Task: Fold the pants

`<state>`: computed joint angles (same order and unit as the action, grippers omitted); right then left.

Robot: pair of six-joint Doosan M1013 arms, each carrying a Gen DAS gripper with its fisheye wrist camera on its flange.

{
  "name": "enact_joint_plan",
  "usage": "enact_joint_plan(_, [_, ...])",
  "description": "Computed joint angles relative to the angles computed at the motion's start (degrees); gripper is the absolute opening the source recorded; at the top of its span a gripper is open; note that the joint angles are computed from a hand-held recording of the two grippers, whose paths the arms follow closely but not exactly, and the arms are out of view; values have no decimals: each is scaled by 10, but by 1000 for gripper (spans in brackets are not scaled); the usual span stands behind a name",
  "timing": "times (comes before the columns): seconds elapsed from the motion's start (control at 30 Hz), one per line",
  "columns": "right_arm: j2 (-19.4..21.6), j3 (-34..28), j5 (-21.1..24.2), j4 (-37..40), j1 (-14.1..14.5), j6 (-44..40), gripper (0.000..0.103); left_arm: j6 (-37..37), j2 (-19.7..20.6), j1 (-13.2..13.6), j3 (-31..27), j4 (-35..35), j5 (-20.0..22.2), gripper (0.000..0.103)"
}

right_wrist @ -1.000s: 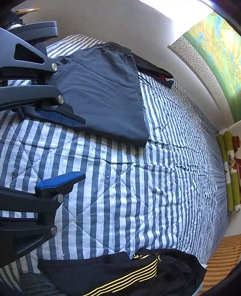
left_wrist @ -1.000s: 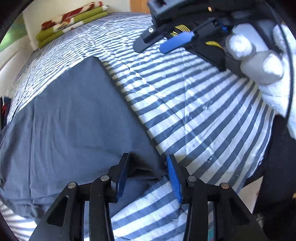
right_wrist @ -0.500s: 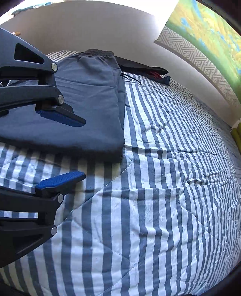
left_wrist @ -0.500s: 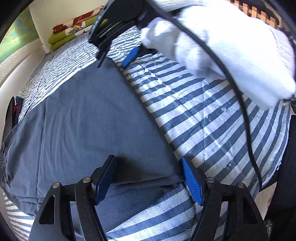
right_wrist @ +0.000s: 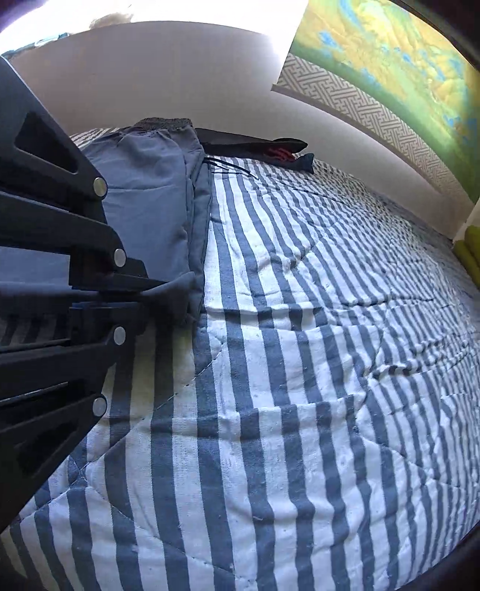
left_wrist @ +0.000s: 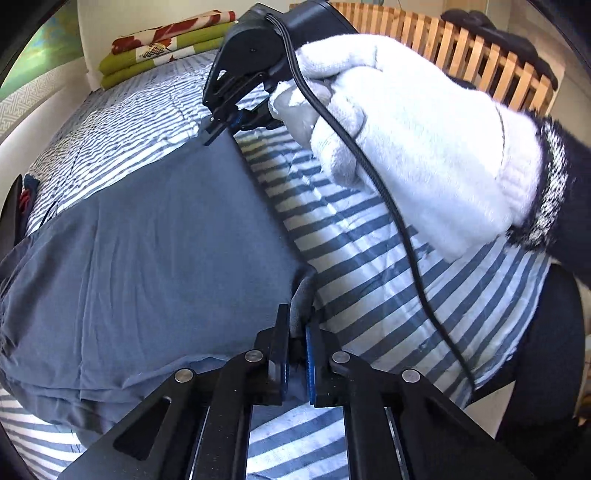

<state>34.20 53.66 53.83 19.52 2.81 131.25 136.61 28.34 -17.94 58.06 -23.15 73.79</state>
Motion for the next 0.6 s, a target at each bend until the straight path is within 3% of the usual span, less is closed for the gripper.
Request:
enact_joint_plan(0.3, [-60, 46, -26, -51, 0, 35, 2, 7, -35, -9, 8, -63, 35, 6])
enact_joint_plan(0.6, [-182, 165, -21, -162, -6, 132, 2, 48, -86, -45, 46, -166, 90, 6])
